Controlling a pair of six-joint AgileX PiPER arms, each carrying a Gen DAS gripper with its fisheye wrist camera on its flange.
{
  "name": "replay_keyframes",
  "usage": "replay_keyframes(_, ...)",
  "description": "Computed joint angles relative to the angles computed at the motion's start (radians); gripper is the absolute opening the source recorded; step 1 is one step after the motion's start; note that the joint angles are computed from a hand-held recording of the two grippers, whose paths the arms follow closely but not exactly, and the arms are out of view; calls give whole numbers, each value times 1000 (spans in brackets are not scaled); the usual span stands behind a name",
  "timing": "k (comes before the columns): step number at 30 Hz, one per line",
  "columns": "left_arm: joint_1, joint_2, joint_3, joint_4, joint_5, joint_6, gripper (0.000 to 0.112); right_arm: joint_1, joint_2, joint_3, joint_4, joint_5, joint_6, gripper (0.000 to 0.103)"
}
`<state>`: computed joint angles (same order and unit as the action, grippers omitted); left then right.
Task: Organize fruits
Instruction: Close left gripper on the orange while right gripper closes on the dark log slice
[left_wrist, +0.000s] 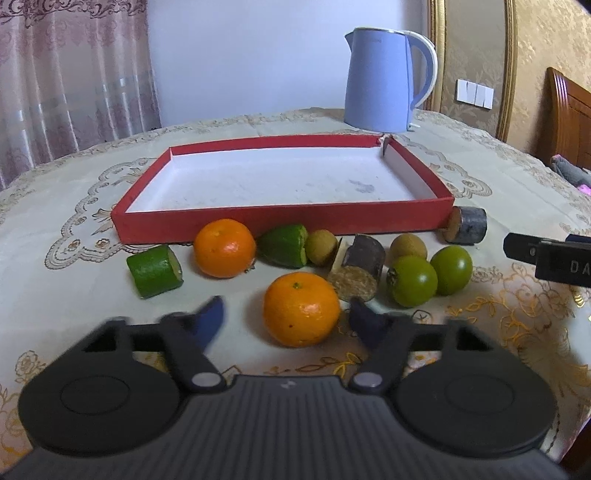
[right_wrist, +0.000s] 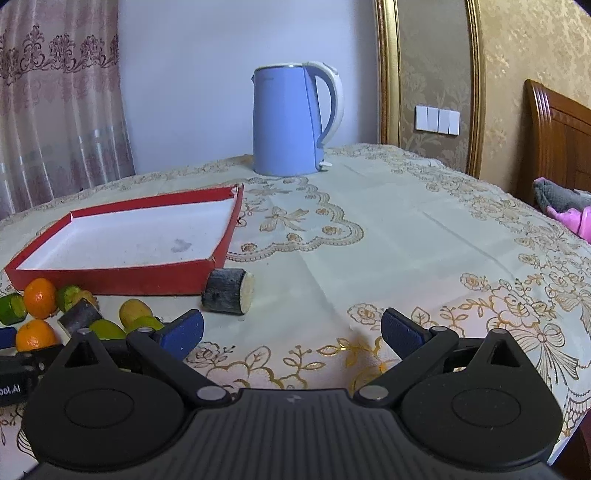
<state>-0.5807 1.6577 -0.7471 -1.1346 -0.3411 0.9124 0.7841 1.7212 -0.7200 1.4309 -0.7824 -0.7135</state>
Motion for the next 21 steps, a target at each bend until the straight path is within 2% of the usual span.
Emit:
replay_keyframes(1, 13, -3, 2, 50, 26, -42, 41, -12, -2, 2, -7, 16, 3, 103)
replay_keyframes(2, 21, -6, 4, 89, 42, -85, 41, -22, -3, 5, -13, 27, 11, 101)
replay_keyframes(10, -1, -8, 22, 109, -2, -109, 41, -45, -4, -3, -55, 52, 15, 97)
replay_keyframes(12, 3, -15, 29, 120, -3, -127, 41, -62, -4, -15, -74, 81, 23, 90)
replay_keyframes(14, 6, -24, 37, 125, -4, -133, 41, -77, 8, -42, -69, 102, 3, 74)
replay_keyframes(16, 11, -35, 46, 138, -4, -145, 41, -110, 15, -70, -72, 165, -23, 67)
replay_keyframes(21, 23, -49, 60, 171, -2, -174, 41, -177, 35, -119, -99, 307, 4, 66)
